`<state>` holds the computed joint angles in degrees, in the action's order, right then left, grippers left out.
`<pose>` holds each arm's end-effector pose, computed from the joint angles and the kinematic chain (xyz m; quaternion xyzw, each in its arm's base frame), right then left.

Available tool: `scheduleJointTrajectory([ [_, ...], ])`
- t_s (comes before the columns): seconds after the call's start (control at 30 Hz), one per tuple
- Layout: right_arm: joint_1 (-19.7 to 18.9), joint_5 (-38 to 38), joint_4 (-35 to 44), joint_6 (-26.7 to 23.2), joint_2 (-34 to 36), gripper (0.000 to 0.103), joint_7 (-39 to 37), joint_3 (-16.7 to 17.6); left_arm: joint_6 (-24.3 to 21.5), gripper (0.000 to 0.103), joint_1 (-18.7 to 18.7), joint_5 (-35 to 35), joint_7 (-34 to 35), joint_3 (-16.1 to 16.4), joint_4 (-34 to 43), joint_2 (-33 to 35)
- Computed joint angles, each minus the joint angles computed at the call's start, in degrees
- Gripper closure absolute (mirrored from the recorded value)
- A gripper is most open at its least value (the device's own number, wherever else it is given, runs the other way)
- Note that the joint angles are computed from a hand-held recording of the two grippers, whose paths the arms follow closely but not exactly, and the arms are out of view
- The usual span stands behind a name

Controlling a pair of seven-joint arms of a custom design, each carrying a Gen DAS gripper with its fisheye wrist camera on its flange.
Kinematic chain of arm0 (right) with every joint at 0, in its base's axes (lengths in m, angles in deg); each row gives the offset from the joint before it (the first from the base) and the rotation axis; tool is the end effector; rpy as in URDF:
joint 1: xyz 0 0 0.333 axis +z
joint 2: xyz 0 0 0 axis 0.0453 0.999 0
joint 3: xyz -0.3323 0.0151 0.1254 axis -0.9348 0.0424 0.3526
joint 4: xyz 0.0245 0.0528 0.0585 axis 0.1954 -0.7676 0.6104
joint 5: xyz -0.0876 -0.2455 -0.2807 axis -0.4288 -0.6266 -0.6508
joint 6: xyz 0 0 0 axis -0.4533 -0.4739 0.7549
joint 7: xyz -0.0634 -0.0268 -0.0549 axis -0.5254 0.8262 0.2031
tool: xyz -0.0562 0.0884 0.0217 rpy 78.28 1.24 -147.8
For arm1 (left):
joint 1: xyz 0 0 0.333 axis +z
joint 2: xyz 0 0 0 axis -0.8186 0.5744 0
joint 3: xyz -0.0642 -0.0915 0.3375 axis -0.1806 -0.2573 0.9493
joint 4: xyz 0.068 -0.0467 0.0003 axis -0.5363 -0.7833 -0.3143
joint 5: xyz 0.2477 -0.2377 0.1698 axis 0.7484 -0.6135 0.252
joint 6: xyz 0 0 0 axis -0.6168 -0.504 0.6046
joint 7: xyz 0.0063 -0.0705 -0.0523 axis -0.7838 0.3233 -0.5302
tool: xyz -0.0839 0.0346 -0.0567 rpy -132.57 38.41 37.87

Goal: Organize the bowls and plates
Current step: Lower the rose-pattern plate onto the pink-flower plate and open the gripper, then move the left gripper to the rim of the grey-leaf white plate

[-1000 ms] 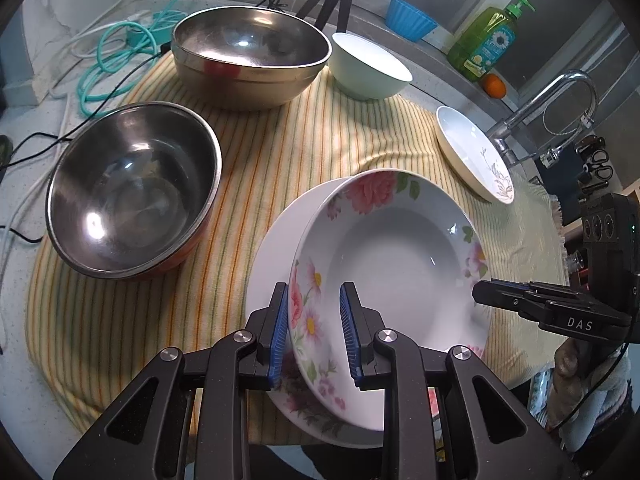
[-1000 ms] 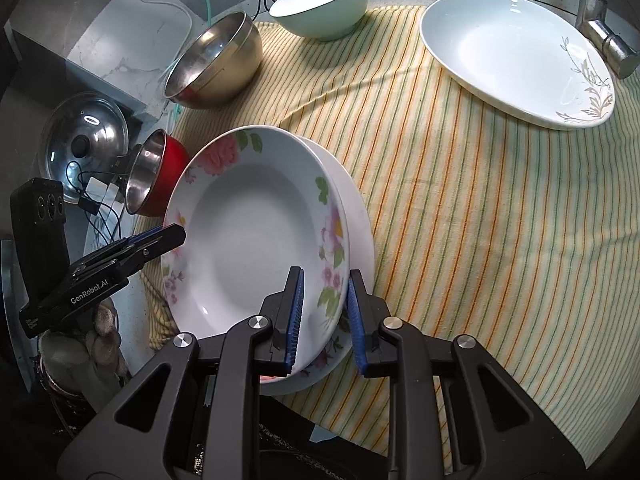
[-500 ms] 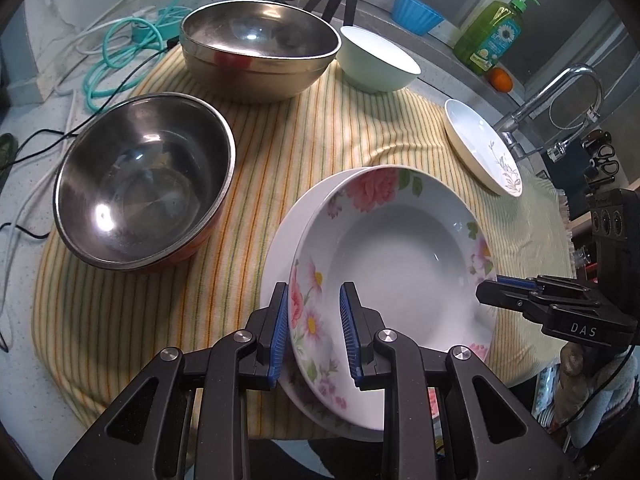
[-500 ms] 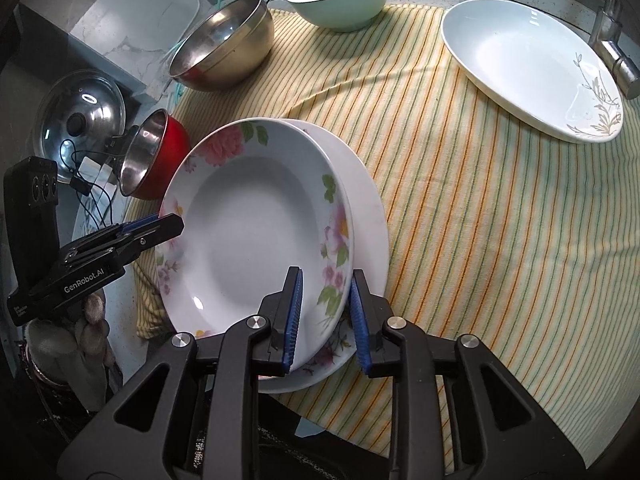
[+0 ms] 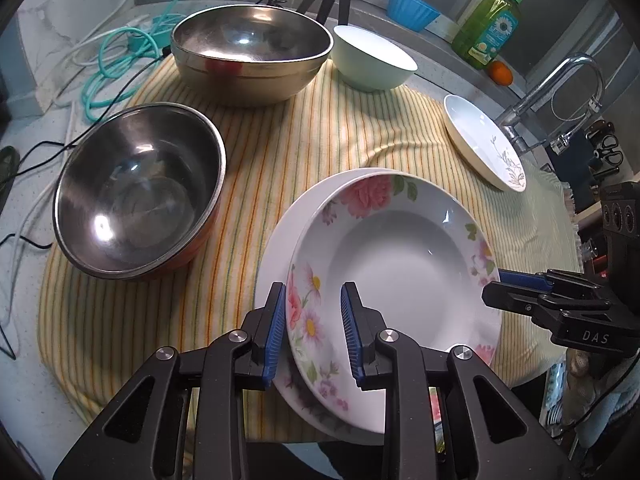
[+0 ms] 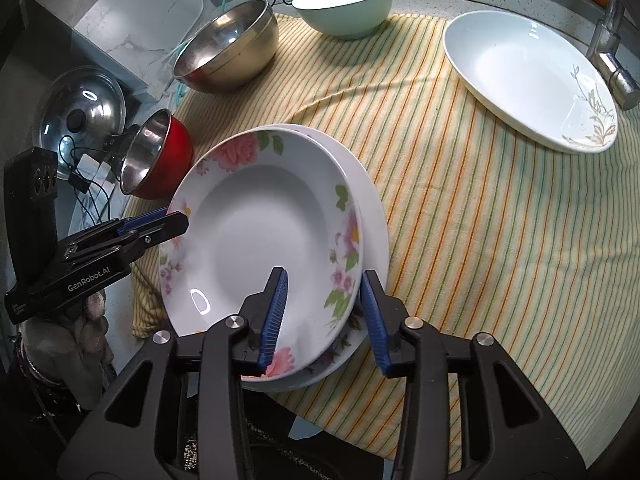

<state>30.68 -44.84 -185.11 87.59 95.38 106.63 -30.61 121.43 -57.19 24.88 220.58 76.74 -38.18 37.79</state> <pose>0.5545 0.4173 0.3823 -0.5831 0.7863 0.0291 0.2023 0.6179 -0.1480 0.3664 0.4788 -0.8437 0.2408 0.0299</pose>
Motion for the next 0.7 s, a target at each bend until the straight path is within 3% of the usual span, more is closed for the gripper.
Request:
scheduleJointTrajectory([
  [0.13, 0.9, -1.7, 0.1, -0.6, -0.4, 0.06, 0.8, -0.9, 0.2, 0.076, 0.0, 0.0, 0.2, 0.0, 0.0, -0.1],
  [0.2, 1.3, -2.6, -0.4, 0.0, -0.9, 0.049, 1.9, -1.5, 0.6, 0.075, 0.0, -0.3, 0.4, -0.1, -0.2, -0.4],
  [0.33, 1.7, -4.5, -2.7, 1.9, -2.6, 0.047, 4.7, -2.6, 1.0, 0.073, 0.2, -1.0, 1.1, -0.3, -0.5, -0.9],
  [0.43, 2.4, -6.9, -5.2, 3.7, -4.5, 0.036, 8.5, -4.1, 0.5, 0.069, 0.6, -2.6, 2.1, -0.7, -0.1, -1.1],
  [0.53, 3.1, -10.2, -7.9, 4.8, -6.6, 0.035, 13.9, -6.0, 0.1, 0.062, 0.7, -4.3, 3.1, -1.1, 0.5, -1.3],
  [0.7, 3.2, -17.7, -13.1, 5.1, -11.1, 0.035, 23.4, -8.5, 0.0, 0.062, -0.7, -5.8, 4.2, -2.0, 2.9, 0.1],
])
